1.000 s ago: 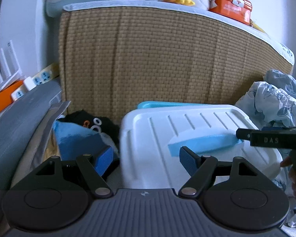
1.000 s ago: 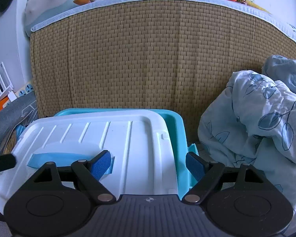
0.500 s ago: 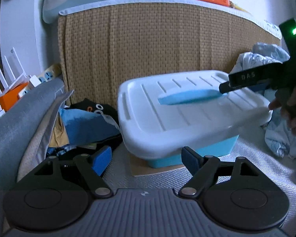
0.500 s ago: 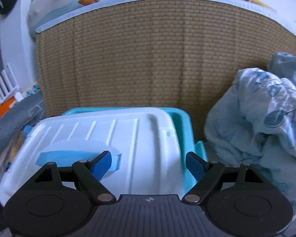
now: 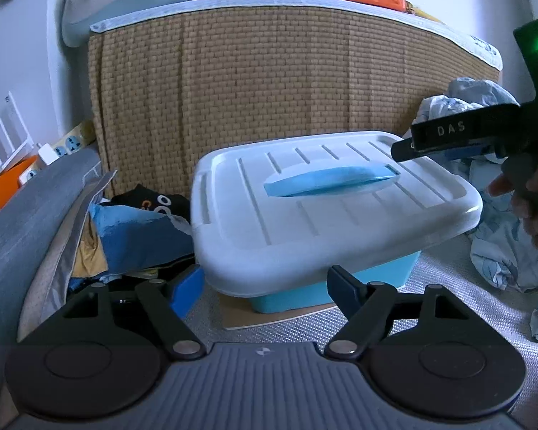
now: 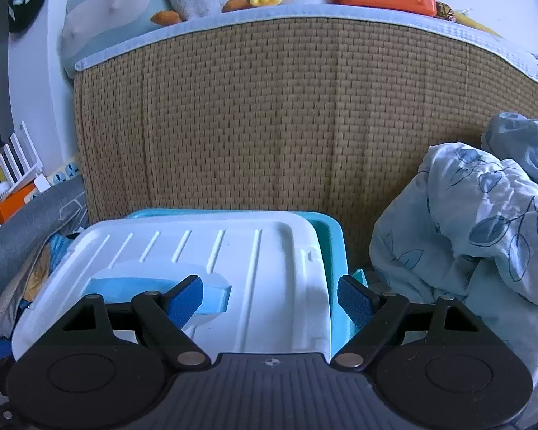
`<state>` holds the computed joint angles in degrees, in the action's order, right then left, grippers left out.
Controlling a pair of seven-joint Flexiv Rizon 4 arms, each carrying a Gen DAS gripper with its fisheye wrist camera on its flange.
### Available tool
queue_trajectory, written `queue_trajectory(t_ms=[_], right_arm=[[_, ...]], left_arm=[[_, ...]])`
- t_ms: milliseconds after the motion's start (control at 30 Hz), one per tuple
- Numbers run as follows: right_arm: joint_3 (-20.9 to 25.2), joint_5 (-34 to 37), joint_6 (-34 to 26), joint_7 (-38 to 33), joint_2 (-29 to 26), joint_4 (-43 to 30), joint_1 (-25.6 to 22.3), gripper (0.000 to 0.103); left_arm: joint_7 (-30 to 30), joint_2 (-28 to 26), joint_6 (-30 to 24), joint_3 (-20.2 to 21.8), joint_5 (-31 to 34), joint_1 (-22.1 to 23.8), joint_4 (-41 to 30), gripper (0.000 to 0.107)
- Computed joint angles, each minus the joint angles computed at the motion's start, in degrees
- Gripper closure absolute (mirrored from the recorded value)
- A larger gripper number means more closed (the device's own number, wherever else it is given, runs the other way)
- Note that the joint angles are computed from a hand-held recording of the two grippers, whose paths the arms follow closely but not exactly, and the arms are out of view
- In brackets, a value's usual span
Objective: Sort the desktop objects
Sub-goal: 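Lower the white lid onto the tub rim with both grippers, then press the lid down onto the tub with both grippers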
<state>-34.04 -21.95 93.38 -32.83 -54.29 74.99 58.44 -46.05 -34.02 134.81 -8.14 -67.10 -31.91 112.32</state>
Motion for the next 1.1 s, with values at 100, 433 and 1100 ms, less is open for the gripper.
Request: queue_trajectory(t_ms=[100, 433, 1100], right_arm=[[-0.4, 0.8, 0.8, 0.4, 0.4, 1.1, 0.5, 0.017], [-4.1, 6.1, 3.6, 0.1, 1.8, 6.0, 4.6, 0.017], [-4.3, 10.2, 4.2, -8.0, 3.9, 9.7, 8.9, 0.017]], left_arm=[[0.5, 0.0, -0.6, 0.0, 0.3, 0.3, -0.3, 0.03], [1.7, -1.1, -1.8, 0.4, -0.1, 0.5, -2.8, 0.031], [5.0, -2.9, -2.8, 0.1, -1.9, 1.0, -6.8, 0.031]])
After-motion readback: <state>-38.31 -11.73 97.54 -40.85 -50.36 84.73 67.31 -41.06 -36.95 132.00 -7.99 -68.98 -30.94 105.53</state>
